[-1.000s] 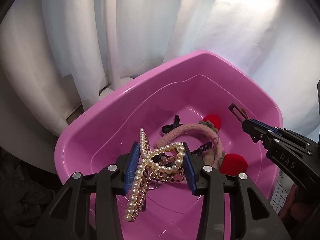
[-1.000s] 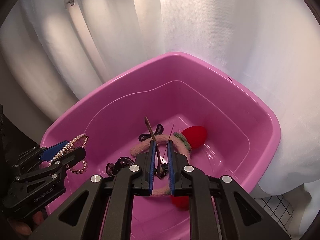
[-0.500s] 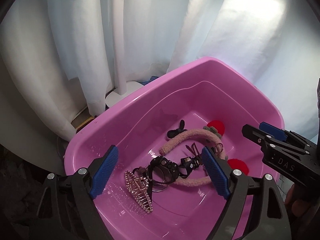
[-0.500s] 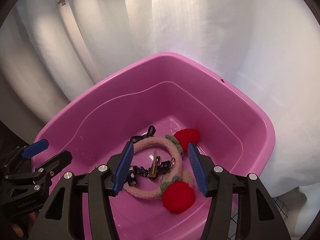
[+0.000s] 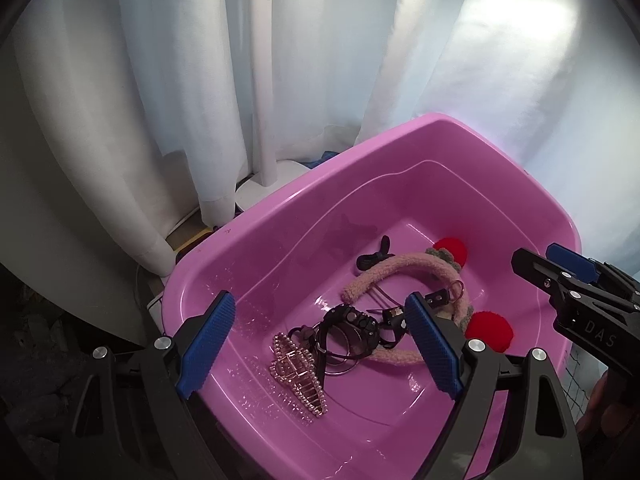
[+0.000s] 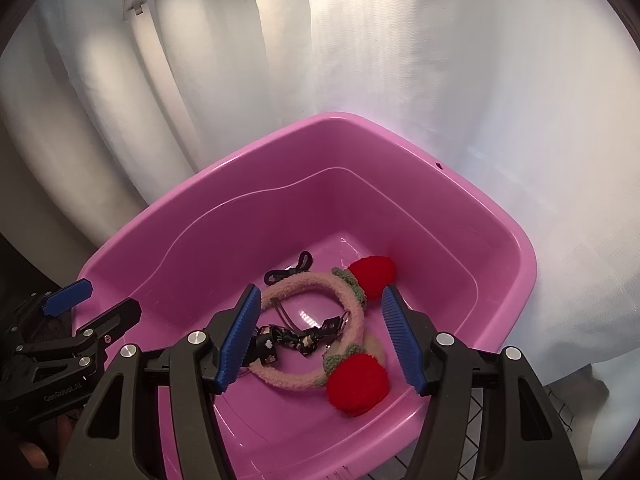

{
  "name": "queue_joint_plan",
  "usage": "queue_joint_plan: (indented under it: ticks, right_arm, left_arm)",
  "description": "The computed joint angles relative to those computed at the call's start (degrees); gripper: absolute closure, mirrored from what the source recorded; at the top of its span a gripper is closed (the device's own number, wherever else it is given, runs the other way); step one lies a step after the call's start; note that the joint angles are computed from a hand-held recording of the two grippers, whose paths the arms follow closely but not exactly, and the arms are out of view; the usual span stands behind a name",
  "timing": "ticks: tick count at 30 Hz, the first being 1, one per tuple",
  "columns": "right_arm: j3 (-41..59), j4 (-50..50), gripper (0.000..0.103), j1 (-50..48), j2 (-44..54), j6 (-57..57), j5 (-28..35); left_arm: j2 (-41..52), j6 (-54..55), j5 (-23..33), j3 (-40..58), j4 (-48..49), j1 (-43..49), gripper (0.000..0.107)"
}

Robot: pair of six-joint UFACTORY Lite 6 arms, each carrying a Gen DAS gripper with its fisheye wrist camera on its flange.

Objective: Organize jewelry

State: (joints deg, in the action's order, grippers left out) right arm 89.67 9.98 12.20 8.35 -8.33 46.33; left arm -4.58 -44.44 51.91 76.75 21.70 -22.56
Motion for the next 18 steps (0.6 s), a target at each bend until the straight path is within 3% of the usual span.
queue_joint_plan:
  ticks: [18]
  right_arm:
    - [-9.4, -2.6, 0.041, 2.2, -8.6, 3.1, -2.4]
  left_arm:
    - [-2.7, 0.1, 2.6, -0.6, 0.3, -0.9, 0.022]
